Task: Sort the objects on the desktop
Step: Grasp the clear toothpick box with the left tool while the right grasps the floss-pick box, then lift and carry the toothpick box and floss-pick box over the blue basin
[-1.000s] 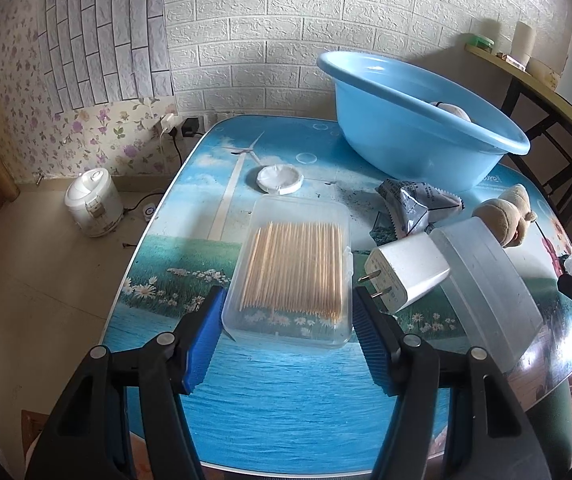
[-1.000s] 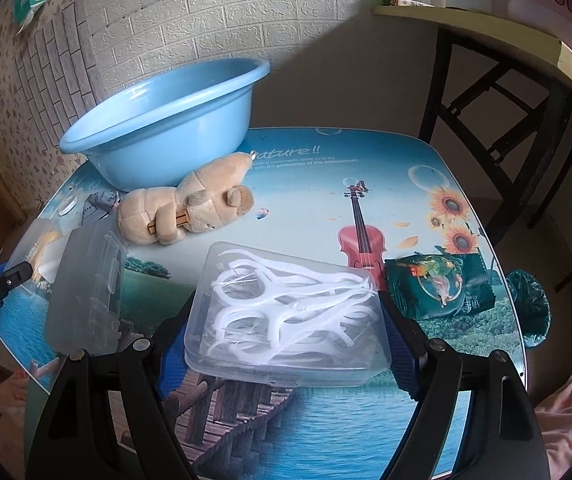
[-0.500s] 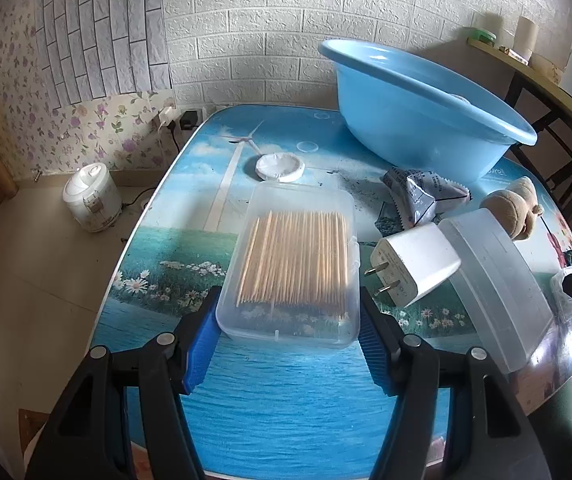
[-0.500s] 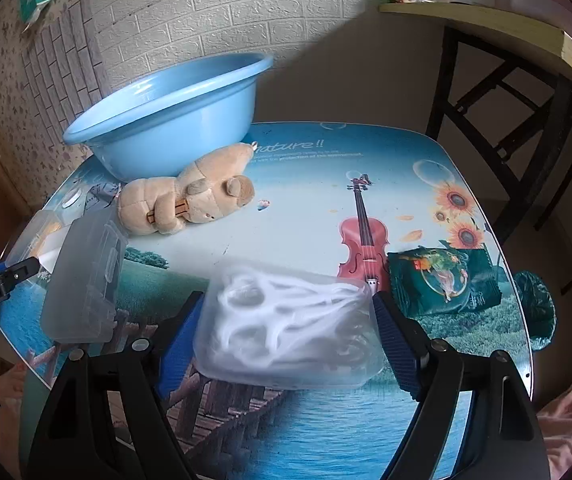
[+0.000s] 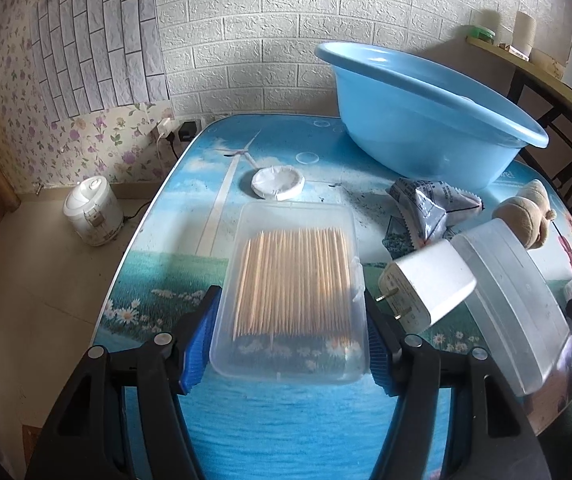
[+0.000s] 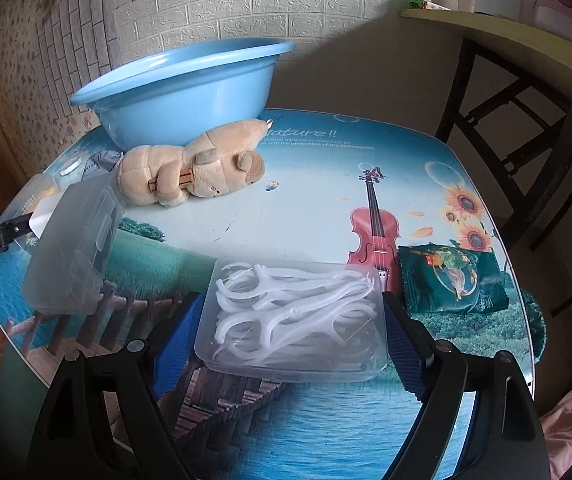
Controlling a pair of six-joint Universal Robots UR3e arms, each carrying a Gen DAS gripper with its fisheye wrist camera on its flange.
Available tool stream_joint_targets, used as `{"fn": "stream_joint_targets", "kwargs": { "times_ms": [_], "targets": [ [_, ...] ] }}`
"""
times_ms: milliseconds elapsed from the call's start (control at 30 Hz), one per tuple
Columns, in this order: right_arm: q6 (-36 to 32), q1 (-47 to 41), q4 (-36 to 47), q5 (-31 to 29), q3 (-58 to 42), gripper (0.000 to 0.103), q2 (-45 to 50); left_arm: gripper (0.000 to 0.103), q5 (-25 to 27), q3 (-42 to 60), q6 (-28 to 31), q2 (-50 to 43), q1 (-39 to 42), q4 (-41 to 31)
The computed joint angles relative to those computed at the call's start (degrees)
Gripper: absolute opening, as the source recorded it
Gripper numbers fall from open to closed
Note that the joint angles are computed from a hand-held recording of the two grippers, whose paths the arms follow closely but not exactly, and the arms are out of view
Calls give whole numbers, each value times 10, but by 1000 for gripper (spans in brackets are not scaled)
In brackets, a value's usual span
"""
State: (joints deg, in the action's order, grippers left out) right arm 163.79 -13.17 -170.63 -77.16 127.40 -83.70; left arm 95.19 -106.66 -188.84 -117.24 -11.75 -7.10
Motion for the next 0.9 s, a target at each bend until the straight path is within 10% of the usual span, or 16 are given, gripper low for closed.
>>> {"fn": "stream_joint_targets", "kwargs": {
  "times_ms": [900],
  "targets": [
    [20, 6, 60, 52, -62, 77, -26, 60, -15, 33, -6, 62, -3, -28]
  ]
}}
